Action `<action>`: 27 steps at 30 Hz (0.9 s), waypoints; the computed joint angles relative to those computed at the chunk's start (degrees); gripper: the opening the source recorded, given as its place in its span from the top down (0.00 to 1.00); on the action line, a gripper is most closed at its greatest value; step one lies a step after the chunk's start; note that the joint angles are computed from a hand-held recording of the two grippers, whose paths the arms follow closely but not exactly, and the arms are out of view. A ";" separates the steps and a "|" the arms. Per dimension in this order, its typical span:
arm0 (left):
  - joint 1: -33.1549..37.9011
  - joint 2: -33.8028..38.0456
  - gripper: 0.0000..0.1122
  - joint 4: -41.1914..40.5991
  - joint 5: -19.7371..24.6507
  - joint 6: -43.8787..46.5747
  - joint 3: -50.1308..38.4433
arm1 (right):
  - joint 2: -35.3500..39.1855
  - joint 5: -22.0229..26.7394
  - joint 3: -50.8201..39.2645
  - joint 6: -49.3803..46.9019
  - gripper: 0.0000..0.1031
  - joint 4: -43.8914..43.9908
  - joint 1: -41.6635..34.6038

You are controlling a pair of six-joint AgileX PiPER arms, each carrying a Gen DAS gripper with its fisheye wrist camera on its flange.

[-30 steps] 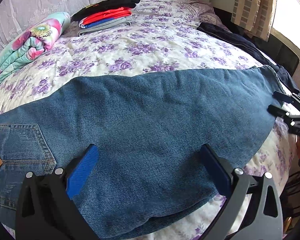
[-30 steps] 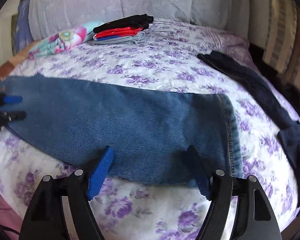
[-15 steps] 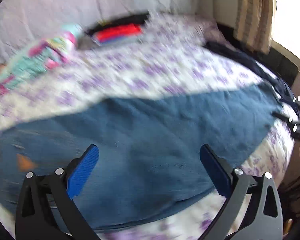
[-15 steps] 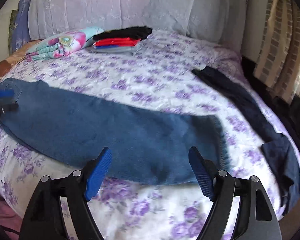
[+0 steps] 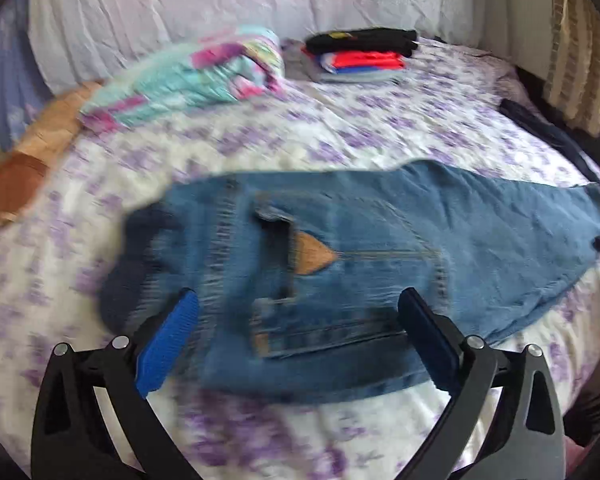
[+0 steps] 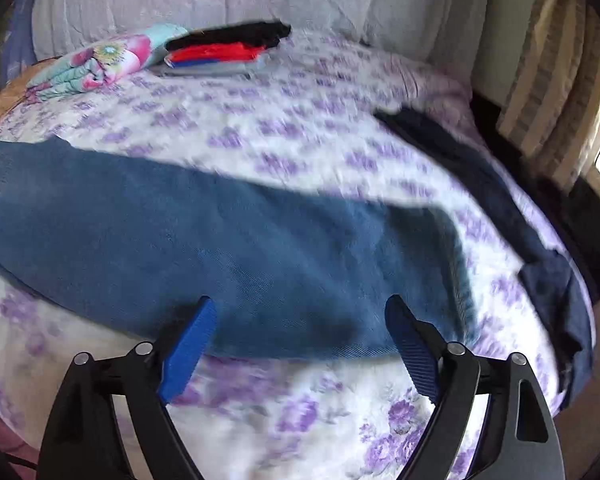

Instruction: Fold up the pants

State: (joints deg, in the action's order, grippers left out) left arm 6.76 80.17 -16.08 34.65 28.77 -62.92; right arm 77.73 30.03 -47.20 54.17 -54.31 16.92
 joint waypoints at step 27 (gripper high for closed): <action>-3.92 4.95 0.12 -29.92 10.97 24.04 0.23 | 45.55 14.13 -63.31 -75.50 0.75 83.68 5.41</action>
